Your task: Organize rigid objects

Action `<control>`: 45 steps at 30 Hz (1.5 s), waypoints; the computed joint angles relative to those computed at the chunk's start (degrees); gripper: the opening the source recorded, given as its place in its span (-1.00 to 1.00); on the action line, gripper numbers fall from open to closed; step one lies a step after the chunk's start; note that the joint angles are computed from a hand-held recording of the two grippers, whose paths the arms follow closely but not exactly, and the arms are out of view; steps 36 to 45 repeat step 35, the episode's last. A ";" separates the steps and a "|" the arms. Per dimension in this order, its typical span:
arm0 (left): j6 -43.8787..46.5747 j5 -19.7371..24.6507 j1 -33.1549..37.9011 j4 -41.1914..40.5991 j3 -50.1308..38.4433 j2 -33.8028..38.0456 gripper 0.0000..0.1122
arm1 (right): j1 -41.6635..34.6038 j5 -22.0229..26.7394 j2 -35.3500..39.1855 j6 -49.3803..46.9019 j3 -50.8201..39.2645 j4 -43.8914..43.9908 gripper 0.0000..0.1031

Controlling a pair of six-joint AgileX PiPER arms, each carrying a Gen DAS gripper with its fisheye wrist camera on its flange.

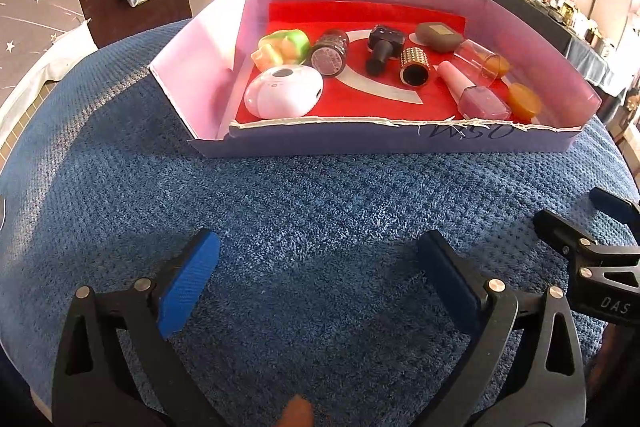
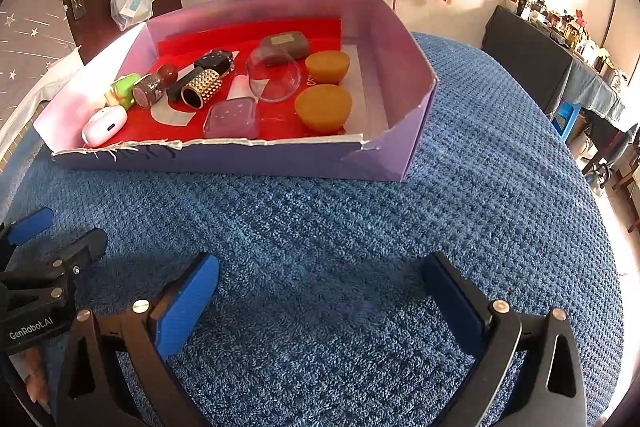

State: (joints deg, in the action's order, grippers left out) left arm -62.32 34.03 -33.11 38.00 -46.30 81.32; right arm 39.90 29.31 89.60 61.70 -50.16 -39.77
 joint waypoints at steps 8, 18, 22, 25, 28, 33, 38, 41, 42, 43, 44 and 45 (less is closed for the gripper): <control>-0.09 -0.08 0.00 0.07 0.01 0.08 0.82 | -0.05 -0.07 -0.06 0.00 0.09 -0.01 1.00; 0.25 -0.27 0.14 -0.28 0.01 0.05 0.83 | -0.03 -0.10 -0.03 0.13 0.12 -0.12 1.00; 0.71 -0.28 0.31 -0.75 -0.18 0.14 0.84 | -0.05 -0.13 -0.07 0.11 0.16 -0.11 1.00; 0.71 -0.28 0.31 -0.75 -0.18 0.14 0.84 | -0.05 -0.13 -0.07 0.11 0.16 -0.11 1.00; 0.75 -0.35 0.34 -0.75 -0.17 0.14 0.84 | -0.07 -0.16 -0.06 0.14 0.18 -0.14 1.00; 0.70 -0.33 0.32 -0.72 -0.18 0.16 0.84 | -0.06 -0.18 -0.02 0.18 0.16 -0.18 1.00; 0.72 -0.32 0.32 -0.74 -0.20 0.18 0.84 | -0.08 -0.19 -0.06 0.17 0.21 -0.18 1.00; 0.72 -0.32 0.32 -0.74 -0.20 0.18 0.84 | -0.08 -0.19 -0.06 0.17 0.21 -0.18 1.00; 0.72 -0.32 0.32 -0.74 -0.20 0.18 0.84 | -0.08 -0.19 -0.06 0.17 0.21 -0.18 1.00; 0.72 -0.32 0.32 -0.74 -0.20 0.18 0.84 | -0.08 -0.19 -0.06 0.17 0.21 -0.18 1.00; 0.72 -0.32 0.32 -0.74 -0.20 0.18 0.84 | -0.08 -0.19 -0.06 0.17 0.21 -0.18 1.00; 0.72 -0.32 0.32 -0.74 -0.20 0.18 0.84 | -0.08 -0.19 -0.06 0.17 0.21 -0.18 1.00</control>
